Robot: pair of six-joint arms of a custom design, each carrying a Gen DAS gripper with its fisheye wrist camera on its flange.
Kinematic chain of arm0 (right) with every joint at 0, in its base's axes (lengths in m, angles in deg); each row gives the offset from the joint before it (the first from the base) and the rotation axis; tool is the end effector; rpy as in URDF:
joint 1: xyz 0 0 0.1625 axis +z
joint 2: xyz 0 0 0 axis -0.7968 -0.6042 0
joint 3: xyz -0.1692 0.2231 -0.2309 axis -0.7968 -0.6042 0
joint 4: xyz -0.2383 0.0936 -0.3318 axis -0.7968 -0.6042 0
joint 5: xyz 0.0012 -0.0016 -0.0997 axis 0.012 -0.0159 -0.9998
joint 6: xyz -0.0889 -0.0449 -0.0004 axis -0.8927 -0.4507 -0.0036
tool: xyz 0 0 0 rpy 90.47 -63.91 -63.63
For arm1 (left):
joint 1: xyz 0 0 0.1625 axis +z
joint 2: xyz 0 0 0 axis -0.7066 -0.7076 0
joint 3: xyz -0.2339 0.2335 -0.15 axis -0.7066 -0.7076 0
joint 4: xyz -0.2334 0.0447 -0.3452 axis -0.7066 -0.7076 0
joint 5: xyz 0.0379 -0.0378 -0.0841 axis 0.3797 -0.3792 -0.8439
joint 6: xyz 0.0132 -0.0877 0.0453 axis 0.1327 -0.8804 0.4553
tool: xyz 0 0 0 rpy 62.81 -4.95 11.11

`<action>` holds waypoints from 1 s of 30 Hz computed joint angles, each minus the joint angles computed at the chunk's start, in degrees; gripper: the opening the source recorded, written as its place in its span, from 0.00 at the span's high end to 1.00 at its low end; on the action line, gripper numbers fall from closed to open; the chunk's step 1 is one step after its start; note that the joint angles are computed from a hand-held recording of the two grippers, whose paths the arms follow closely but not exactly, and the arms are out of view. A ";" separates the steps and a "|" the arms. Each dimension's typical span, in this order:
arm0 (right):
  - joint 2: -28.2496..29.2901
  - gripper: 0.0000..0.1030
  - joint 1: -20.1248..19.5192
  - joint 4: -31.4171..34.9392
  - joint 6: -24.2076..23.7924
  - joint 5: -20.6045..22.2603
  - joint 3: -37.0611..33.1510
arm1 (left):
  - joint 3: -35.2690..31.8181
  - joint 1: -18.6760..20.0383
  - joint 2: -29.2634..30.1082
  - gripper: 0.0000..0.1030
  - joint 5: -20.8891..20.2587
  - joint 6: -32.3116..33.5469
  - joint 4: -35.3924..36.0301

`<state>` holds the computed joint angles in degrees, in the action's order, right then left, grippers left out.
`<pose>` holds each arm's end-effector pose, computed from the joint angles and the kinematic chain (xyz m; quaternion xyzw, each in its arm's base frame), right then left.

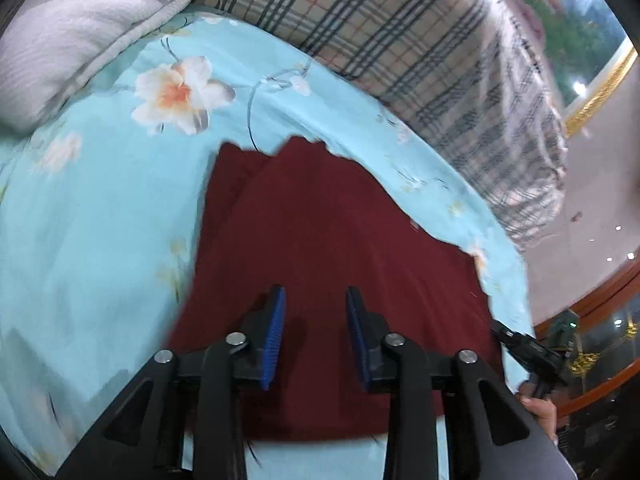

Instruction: Fold large clothes

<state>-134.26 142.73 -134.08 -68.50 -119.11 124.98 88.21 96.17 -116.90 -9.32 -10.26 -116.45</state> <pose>0.1007 -0.3750 0.2530 -0.0281 -0.8884 0.4263 0.1679 -0.1481 -0.4583 0.2704 0.0913 0.9578 -0.2645 0.0654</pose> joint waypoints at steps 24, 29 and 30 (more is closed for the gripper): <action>1.42 0.90 3.13 -5.37 5.13 4.65 8.27 | 10.47 0.49 3.51 0.33 -0.40 -14.26 -22.46; 6.05 0.90 5.85 -4.01 4.41 5.33 4.29 | 8.16 4.13 6.25 0.81 -4.72 -12.95 -24.47; 7.26 0.90 6.69 -3.77 3.82 5.44 3.12 | 8.20 4.45 6.08 0.83 -5.29 -12.54 -24.79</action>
